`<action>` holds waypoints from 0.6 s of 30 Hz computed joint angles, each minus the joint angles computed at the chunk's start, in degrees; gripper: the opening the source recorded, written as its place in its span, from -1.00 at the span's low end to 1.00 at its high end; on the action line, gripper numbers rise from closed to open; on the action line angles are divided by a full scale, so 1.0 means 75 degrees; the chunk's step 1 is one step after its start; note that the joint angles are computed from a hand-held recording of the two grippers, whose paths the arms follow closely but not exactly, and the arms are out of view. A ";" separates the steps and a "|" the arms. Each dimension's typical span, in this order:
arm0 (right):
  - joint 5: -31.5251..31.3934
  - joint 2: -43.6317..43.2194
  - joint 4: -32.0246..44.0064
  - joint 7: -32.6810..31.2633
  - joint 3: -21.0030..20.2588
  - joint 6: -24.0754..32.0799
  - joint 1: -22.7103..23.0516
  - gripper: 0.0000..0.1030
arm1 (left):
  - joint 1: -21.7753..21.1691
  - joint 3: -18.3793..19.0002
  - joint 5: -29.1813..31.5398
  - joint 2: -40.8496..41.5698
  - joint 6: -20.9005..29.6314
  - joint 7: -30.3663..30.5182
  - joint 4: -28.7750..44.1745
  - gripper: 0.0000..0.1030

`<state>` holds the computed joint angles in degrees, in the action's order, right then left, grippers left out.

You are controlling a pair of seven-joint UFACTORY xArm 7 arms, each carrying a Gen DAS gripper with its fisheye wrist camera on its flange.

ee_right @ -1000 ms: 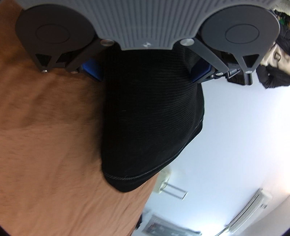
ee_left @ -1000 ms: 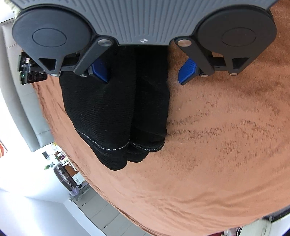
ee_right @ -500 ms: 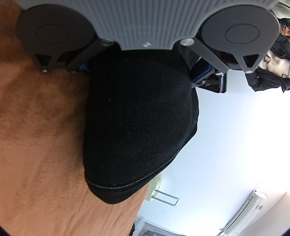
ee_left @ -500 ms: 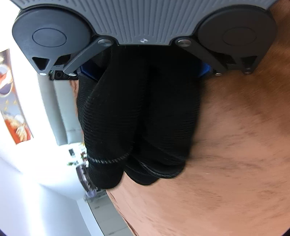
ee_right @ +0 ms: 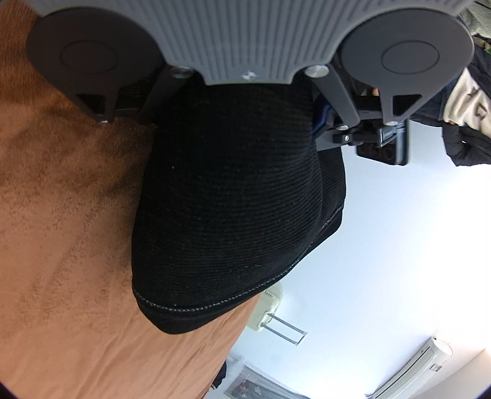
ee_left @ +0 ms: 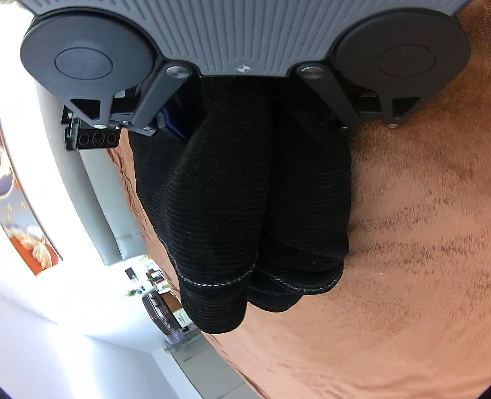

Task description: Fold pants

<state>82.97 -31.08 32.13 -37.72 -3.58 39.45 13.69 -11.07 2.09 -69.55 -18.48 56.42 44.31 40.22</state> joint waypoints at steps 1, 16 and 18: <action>0.0003 -0.0039 -0.0014 0.0056 0.0060 -0.0084 -0.0001 0.35 | 0.0019 0.0032 0.0031 0.0046 0.0093 -0.0092 0.0040 0.66; 0.0619 -0.1176 -0.0549 0.0278 0.0349 -0.1234 0.0312 0.17 | 0.0127 -0.0019 -0.0611 0.0555 0.0870 0.0145 0.0839 0.30; 0.0404 -0.1516 -0.0606 0.0444 0.0361 -0.1396 0.0245 0.17 | 0.0051 -0.0139 -0.0785 0.0659 0.0894 0.0142 0.1116 0.30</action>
<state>86.00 -42.45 27.58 -34.39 -0.87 28.98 15.52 -10.69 1.05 -75.44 -13.53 63.12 45.38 48.59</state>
